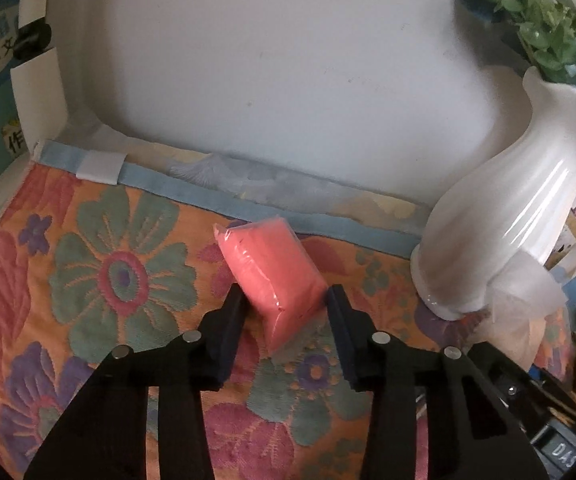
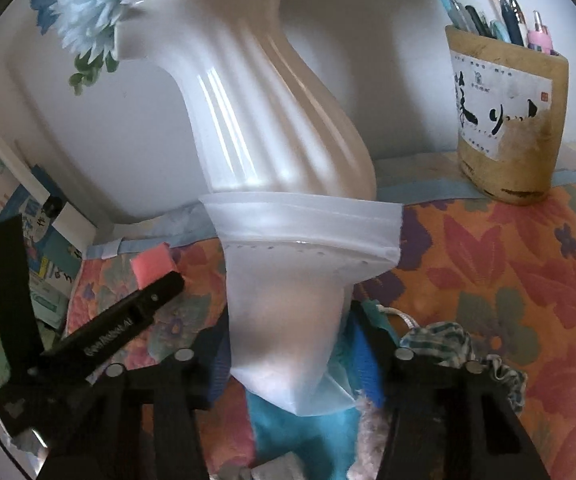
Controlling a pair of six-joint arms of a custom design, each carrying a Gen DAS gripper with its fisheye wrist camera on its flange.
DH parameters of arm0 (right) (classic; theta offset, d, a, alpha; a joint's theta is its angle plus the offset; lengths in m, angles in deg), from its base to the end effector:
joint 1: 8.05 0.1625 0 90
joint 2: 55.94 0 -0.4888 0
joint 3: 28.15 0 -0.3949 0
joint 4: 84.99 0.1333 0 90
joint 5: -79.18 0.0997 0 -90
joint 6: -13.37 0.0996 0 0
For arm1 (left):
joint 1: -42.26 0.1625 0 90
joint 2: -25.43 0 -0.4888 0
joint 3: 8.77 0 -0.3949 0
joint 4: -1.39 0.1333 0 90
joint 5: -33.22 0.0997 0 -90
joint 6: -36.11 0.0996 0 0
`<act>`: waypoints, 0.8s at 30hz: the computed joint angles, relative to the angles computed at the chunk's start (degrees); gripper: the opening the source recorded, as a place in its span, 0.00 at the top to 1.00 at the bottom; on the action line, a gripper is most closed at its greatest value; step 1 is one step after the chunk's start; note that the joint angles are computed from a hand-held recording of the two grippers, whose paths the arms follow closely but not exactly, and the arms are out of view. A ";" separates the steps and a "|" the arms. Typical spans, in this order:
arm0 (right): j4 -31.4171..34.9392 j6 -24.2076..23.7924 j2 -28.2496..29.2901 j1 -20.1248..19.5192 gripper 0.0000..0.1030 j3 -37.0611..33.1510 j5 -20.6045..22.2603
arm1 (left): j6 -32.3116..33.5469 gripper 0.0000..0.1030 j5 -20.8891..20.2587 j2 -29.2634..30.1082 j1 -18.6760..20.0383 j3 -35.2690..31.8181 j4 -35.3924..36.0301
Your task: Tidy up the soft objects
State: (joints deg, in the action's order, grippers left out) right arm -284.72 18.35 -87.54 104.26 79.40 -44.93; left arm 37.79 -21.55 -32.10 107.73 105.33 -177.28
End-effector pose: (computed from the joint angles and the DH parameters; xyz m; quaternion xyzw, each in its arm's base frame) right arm 0.3150 -0.5635 0.0224 0.0536 -0.9172 0.3361 0.2072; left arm -0.0787 -0.6320 0.2294 0.1262 0.9111 -0.3159 0.2329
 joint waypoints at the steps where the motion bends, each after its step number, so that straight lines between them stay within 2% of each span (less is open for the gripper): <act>1: -1.03 -0.37 -0.11 -0.11 0.57 0.45 0.65 | 0.39 0.64 -0.23 -0.21 0.04 0.41 -1.11; 5: -6.81 0.24 -2.30 0.00 0.59 4.14 4.22 | 3.46 0.67 0.29 -2.54 -0.81 5.09 -8.33; 6: -7.92 0.19 -2.95 0.44 0.59 5.03 4.55 | 3.95 0.72 1.04 -3.00 -1.41 6.57 -10.10; 7: -8.80 -0.23 -3.61 1.23 0.59 5.85 4.04 | 4.53 0.85 2.26 -3.49 -2.14 8.13 -11.82; 9: -10.00 -1.02 -5.10 3.17 0.59 7.85 2.28 | 4.44 0.85 3.81 -4.32 -3.28 10.04 -12.52; 11: -10.52 -0.54 -6.63 4.88 0.59 10.11 1.25 | 2.43 0.85 1.23 -7.26 -4.05 12.33 -9.26; 14: -11.39 0.28 -8.44 7.51 0.59 14.21 -0.87 | 0.95 0.87 -0.07 -12.13 -6.33 17.41 -7.55; 18: -14.57 3.10 -9.43 10.05 0.59 21.14 -2.92 | -2.37 0.87 -6.06 -20.50 -7.41 22.68 -1.11; 21: -15.82 4.96 -9.61 10.69 0.59 25.37 -2.36 | -2.31 0.87 -10.90 -26.56 -8.63 26.88 3.17; 24: -15.46 6.77 -8.61 11.53 0.59 28.07 -3.87 | -3.12 0.87 -10.36 -30.64 -11.83 29.43 7.23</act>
State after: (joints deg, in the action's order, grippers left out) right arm -300.18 25.11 -96.15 115.79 107.47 -48.80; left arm 34.67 -31.91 -62.74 95.90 134.76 -170.06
